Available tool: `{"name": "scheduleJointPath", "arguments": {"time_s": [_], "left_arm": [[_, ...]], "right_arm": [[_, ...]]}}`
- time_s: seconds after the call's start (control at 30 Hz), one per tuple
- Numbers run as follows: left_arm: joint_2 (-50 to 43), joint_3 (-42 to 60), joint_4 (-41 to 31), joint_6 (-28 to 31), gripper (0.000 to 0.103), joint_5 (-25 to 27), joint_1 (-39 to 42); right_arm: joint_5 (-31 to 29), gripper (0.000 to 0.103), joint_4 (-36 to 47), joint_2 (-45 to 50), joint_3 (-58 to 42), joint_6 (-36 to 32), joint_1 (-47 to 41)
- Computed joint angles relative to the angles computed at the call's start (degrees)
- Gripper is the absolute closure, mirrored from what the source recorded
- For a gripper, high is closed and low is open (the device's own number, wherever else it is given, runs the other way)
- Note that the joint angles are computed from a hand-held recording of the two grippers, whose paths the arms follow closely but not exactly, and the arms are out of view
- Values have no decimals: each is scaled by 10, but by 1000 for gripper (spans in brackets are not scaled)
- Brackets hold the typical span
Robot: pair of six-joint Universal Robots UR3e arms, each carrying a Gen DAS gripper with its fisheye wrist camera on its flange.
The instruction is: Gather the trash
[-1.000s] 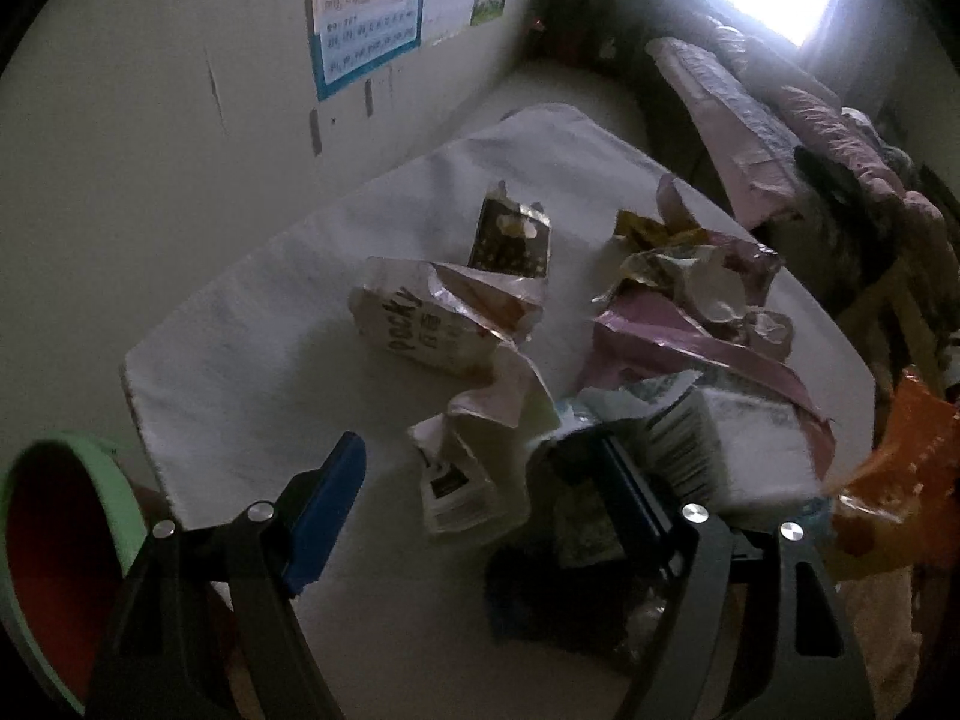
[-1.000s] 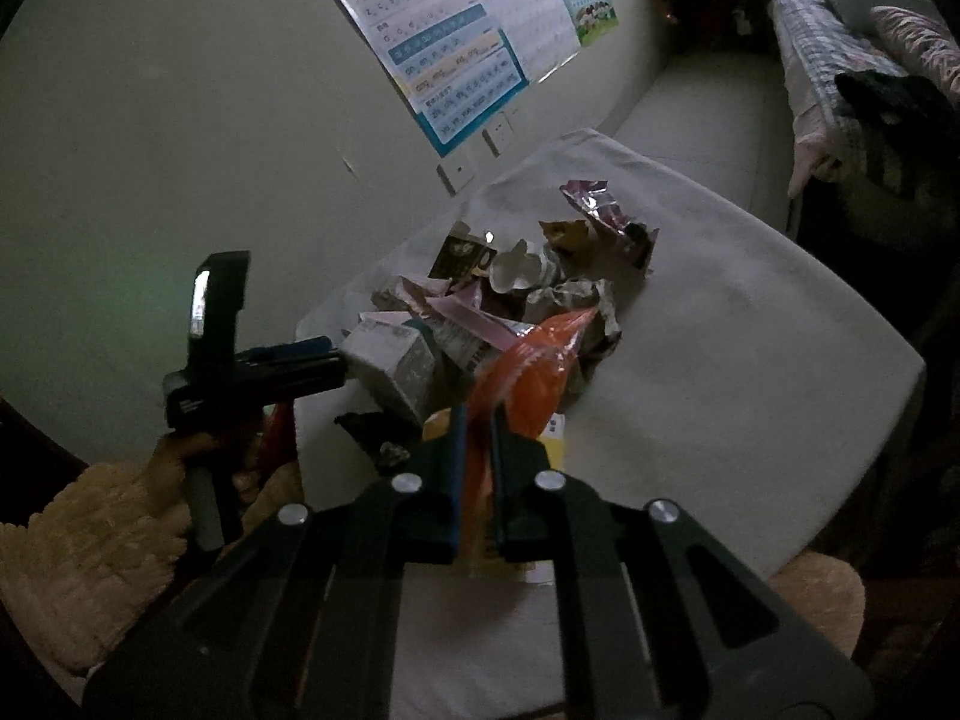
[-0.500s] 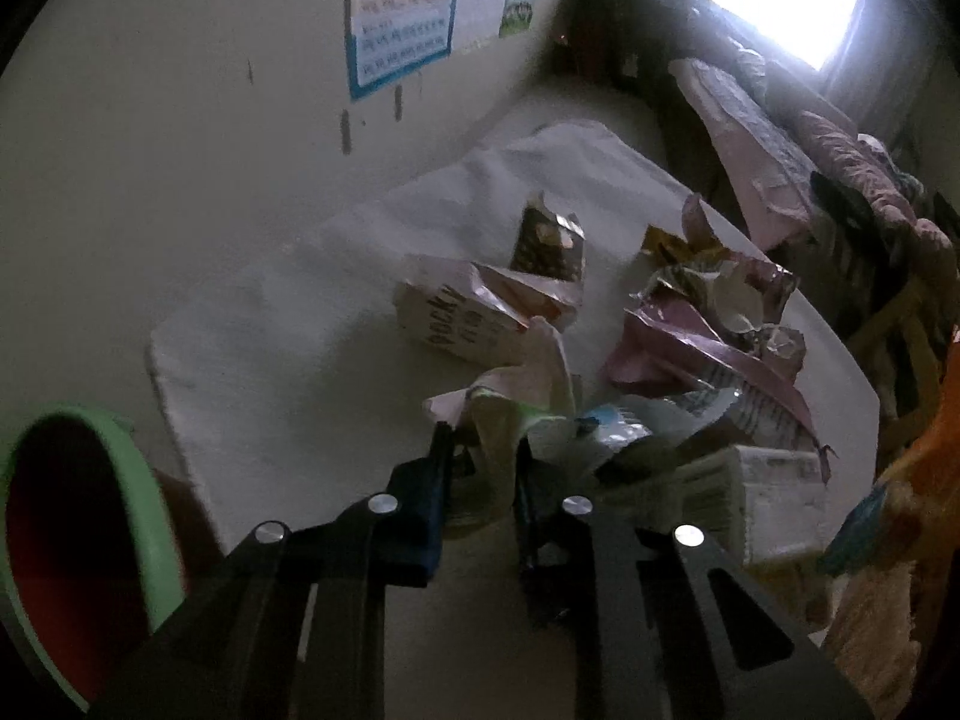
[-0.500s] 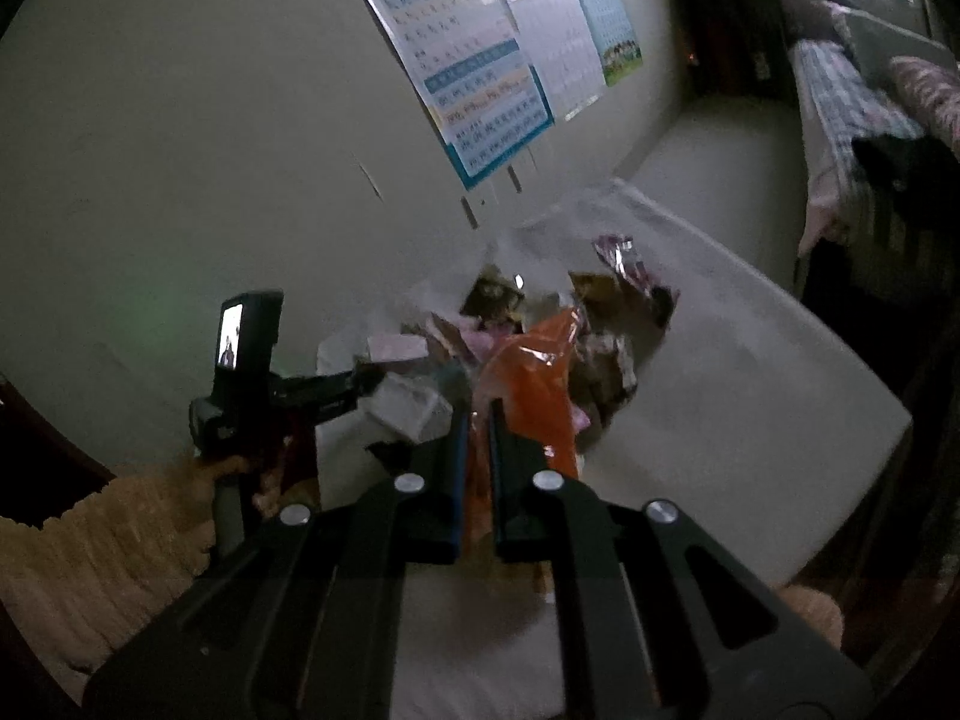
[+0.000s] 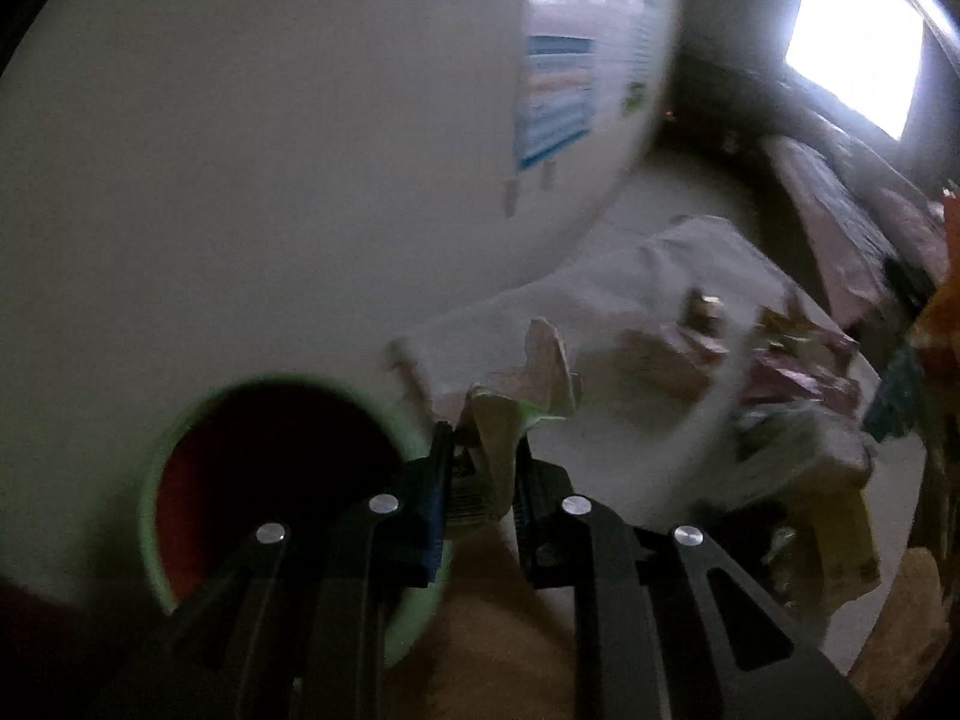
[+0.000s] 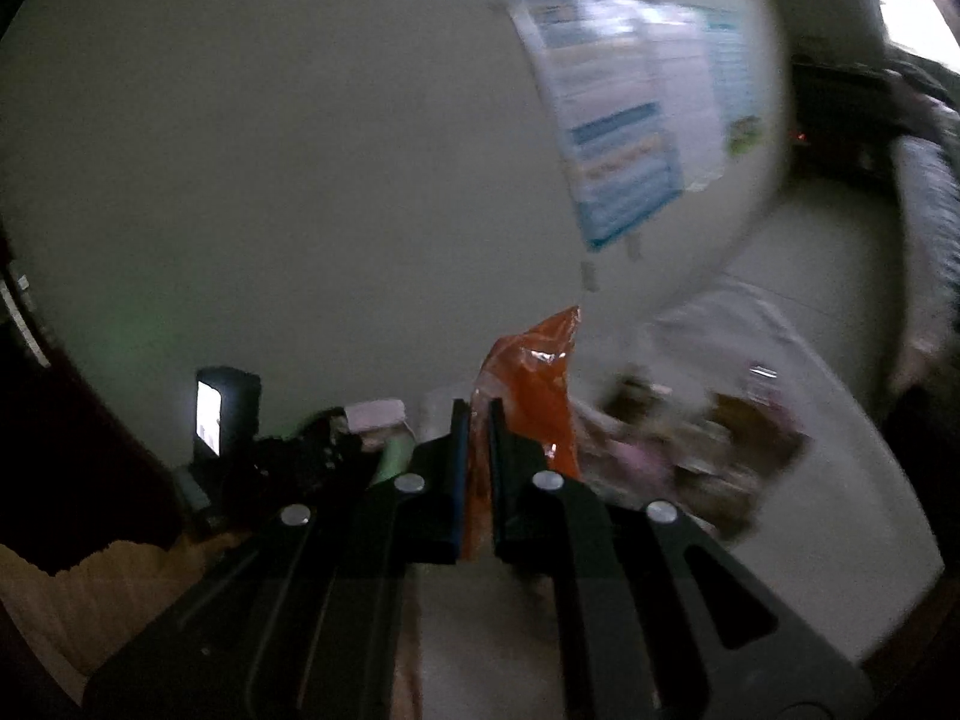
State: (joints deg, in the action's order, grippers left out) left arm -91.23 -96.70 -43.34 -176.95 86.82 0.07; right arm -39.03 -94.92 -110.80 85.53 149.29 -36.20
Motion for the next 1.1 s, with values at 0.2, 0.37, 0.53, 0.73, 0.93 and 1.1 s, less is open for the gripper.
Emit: {"name": "scheduleJointPath", "arguments": {"time_s": [0.2, 0.37, 0.53, 0.73, 0.93, 1.1], "left_arm": [[77, -112, -3, 16, 87, 0, 124], [97, -167, 11, 34, 87, -4, 199], [87, -182, 19, 41, 87, -17, 235], [61, -178, 26, 45, 87, -20, 240], [52, -173, 24, 45, 87, -16, 234], [27, -161, 29, 48, 86, -8, 221]], "right_arm": [[-69, 96, -234, 220, -59, 174, 242], [-111, 96, -262, 403, -196, 231, 363], [-193, 96, -195, 554, -361, 209, 447], [-231, 94, -154, 608, -412, 208, 484], [-229, 65, -153, 602, -400, 211, 479], [-248, 65, -176, 538, -327, 225, 475]]}}
